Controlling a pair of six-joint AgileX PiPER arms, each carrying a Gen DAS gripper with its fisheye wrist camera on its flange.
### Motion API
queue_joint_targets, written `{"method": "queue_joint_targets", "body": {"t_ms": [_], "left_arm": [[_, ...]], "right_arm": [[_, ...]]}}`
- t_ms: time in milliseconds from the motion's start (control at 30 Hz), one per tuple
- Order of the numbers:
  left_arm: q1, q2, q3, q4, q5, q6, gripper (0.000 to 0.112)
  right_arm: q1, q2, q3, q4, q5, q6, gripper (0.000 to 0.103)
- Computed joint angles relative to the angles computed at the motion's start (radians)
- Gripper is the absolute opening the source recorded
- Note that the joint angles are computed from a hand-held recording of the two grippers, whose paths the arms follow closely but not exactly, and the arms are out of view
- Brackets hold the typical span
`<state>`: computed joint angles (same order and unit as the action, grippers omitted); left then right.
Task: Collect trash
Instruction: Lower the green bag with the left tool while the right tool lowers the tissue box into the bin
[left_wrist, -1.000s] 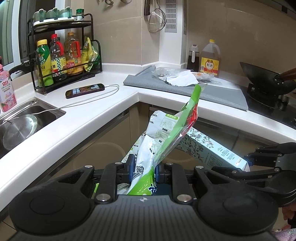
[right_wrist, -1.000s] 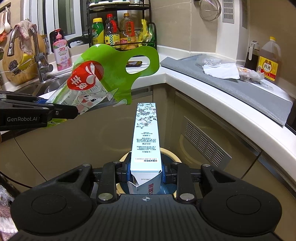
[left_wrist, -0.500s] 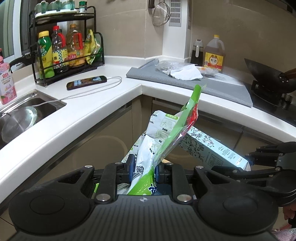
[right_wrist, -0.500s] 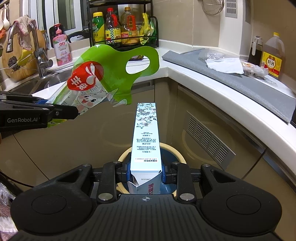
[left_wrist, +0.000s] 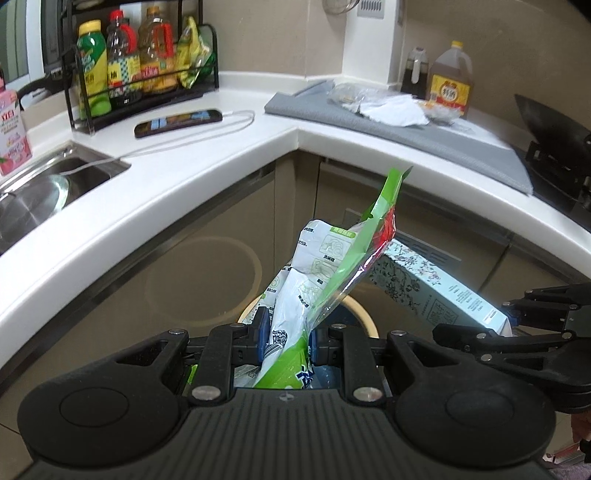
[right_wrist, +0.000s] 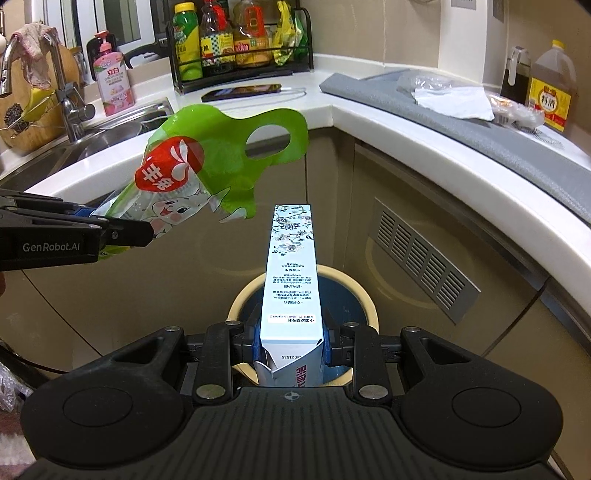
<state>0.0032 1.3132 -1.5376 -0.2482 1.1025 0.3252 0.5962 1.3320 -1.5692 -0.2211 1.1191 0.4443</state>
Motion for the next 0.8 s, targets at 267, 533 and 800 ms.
{"method": "queue_joint_targets", "body": {"t_ms": [267, 533, 800], "left_arm": [[-0.021, 0.082, -0.021, 0.044, 0.002, -0.047, 0.023], [-0.046, 0.189, -0.062, 0.074, 0.005, -0.073, 0.023], [-0.072, 0.326, -0.131, 0.101, 0.010, -0.089, 0.023]], "right_arm": [[-0.056, 0.049, 0.007, 0.075, -0.013, -0.030, 0.030], [-0.117, 0.133, -0.011, 0.148, -0.026, -0.082, 0.030], [-0.175, 0.251, -0.054, 0.206, -0.035, -0.136, 0.030]]}}
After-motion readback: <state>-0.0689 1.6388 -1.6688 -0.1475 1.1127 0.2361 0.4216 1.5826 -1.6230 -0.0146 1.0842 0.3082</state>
